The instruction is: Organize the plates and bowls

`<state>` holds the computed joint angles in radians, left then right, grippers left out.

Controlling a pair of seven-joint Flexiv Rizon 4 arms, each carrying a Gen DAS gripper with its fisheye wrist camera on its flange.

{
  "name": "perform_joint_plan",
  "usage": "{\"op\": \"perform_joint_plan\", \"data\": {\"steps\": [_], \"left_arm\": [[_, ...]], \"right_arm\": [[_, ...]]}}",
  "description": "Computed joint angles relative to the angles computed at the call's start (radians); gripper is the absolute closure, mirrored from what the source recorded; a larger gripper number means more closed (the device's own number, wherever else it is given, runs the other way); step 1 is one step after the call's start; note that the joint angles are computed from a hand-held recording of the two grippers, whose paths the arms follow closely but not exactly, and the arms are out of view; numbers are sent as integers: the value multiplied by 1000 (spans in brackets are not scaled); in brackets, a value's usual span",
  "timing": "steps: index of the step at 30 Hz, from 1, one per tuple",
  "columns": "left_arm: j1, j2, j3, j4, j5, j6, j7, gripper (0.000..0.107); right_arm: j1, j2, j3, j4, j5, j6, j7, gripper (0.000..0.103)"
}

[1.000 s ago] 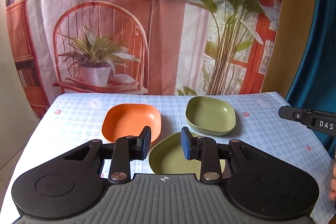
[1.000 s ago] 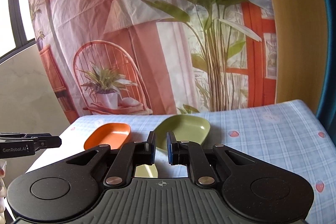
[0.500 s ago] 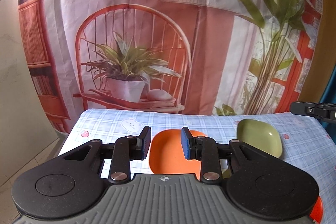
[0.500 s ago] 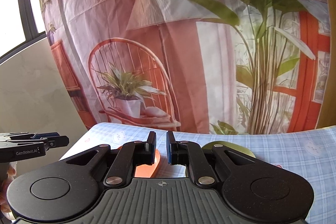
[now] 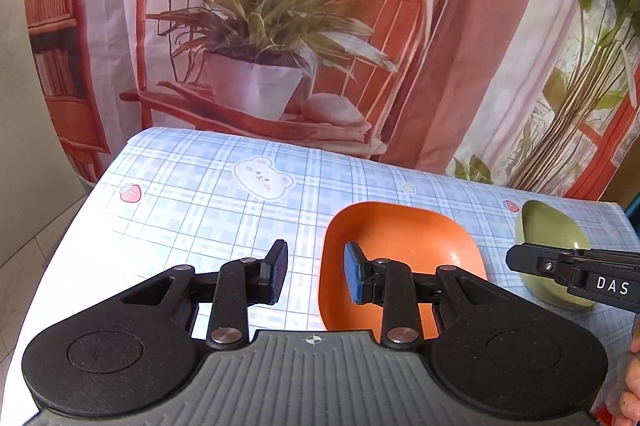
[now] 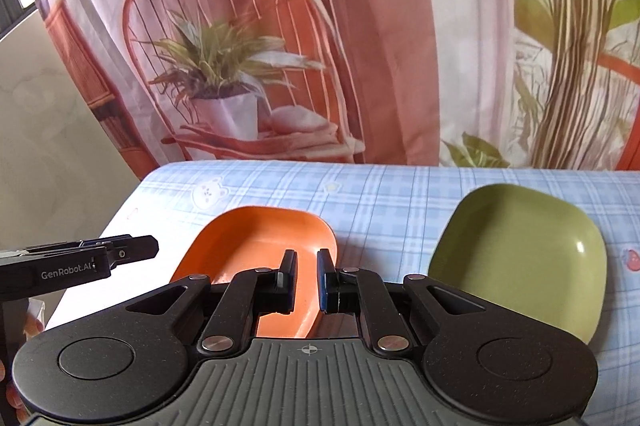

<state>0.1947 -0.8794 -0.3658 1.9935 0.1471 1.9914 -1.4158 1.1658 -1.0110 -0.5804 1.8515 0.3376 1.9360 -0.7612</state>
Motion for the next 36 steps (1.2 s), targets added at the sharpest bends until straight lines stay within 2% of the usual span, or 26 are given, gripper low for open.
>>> {"op": "perform_joint_plan", "data": {"steps": [4, 10, 11, 14, 18, 25, 36], "left_arm": [[0, -25, -3, -23, -7, -31, 11, 74], [8, -53, -18, -37, -17, -62, 39, 74], [12, -57, -23, -37, -19, -64, 42, 76], [35, -68, -50, -41, -11, -85, 64, 98], [5, -56, -20, -29, -22, -60, 79, 99], [9, 23, -19, 40, -3, -4, 62, 99], [23, 182, -64, 215, 91, 55, -26, 97]], "right_arm": [[-42, -12, 40, -36, -23, -50, 45, 92], [-102, -16, 100, -51, -83, -55, 89, 92], [-107, -18, 105, -54, -88, -54, 95, 92], [-129, -19, 128, -63, -104, -52, 106, 95], [-125, -22, 121, -61, -106, -48, 115, 96], [-81, 8, 88, -10, -68, 5, 80, 97], [-8, 143, 57, 180, 34, 75, -100, 100]]}}
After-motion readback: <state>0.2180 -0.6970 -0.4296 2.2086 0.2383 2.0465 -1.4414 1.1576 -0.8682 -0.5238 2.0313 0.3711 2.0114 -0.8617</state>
